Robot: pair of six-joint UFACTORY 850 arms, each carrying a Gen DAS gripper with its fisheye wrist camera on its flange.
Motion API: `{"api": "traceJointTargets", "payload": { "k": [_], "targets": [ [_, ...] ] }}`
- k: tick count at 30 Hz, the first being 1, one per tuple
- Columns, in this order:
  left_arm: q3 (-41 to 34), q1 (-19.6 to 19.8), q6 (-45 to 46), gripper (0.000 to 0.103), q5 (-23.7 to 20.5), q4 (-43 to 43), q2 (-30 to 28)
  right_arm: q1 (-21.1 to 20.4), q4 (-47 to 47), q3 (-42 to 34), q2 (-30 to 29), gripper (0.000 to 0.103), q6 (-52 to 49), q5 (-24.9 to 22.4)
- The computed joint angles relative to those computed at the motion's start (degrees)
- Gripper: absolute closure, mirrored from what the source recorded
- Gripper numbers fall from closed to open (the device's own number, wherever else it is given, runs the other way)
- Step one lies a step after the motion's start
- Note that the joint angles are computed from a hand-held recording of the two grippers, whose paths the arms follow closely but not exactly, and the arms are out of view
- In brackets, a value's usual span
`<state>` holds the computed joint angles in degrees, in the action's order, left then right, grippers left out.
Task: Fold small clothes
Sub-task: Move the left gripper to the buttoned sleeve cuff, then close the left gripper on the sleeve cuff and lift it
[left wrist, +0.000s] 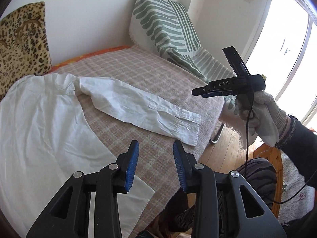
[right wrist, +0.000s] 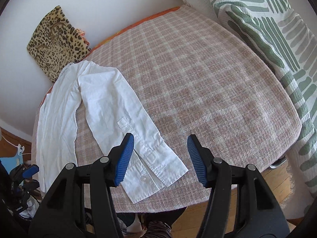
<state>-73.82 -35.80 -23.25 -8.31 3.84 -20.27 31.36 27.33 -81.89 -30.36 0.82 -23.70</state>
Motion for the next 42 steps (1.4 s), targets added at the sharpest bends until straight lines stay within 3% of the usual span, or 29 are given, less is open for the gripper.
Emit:
{"api": "traceJointTargets", "payload": {
  "k": [3,8,14,16,18,19,29,36,39,42],
  "targets": [
    [-3.1,-0.7,9.3,0.060,-0.8,-8.9,-3.0,-1.8,10.0,1.6,-0.7,0.050,-7.7,-1.8],
    [-9.1,-2.2,16.0,0.052,-3.4,-14.2,-8.7,-3.5,22.3,3.0,-2.0,0.057,-17.4,-5.4],
    [-16.2,-3.7,18.9,0.048,-6.0,-15.5,-15.0,-3.2,25.2,3.5,-2.8,0.061,-20.6,-7.3],
    [-18.2,-4.2,18.9,0.048,-6.3,-14.9,-16.8,-3.4,26.7,3.5,-3.0,0.073,-21.4,-7.9],
    [-20.3,-4.7,18.9,0.048,-6.7,-14.2,-18.5,-3.8,29.6,3.7,-3.3,0.090,-23.2,-9.5],
    [-21.3,-4.9,18.5,0.046,-7.0,-13.4,-19.2,-3.9,30.6,3.9,-3.4,0.091,-24.0,-9.6],
    [-29.5,-7.2,-0.6,0.046,-9.2,10.2,-26.0,-5.5,45.8,7.1,-0.3,0.096,-35.7,-12.1],
    [-32.8,-7.7,-21.4,0.046,-12.2,27.3,-28.7,-5.4,44.9,6.3,-0.5,0.096,-34.3,-12.7],
    [-33.6,-7.0,-23.6,0.056,-11.8,27.1,-29.4,-5.3,45.3,5.9,-0.8,0.096,-34.3,-13.4],
    [-33.1,-6.5,-24.6,0.082,-10.2,27.1,-29.1,-5.1,45.2,5.5,-1.0,0.096,-33.9,-14.0]
  ]
}}
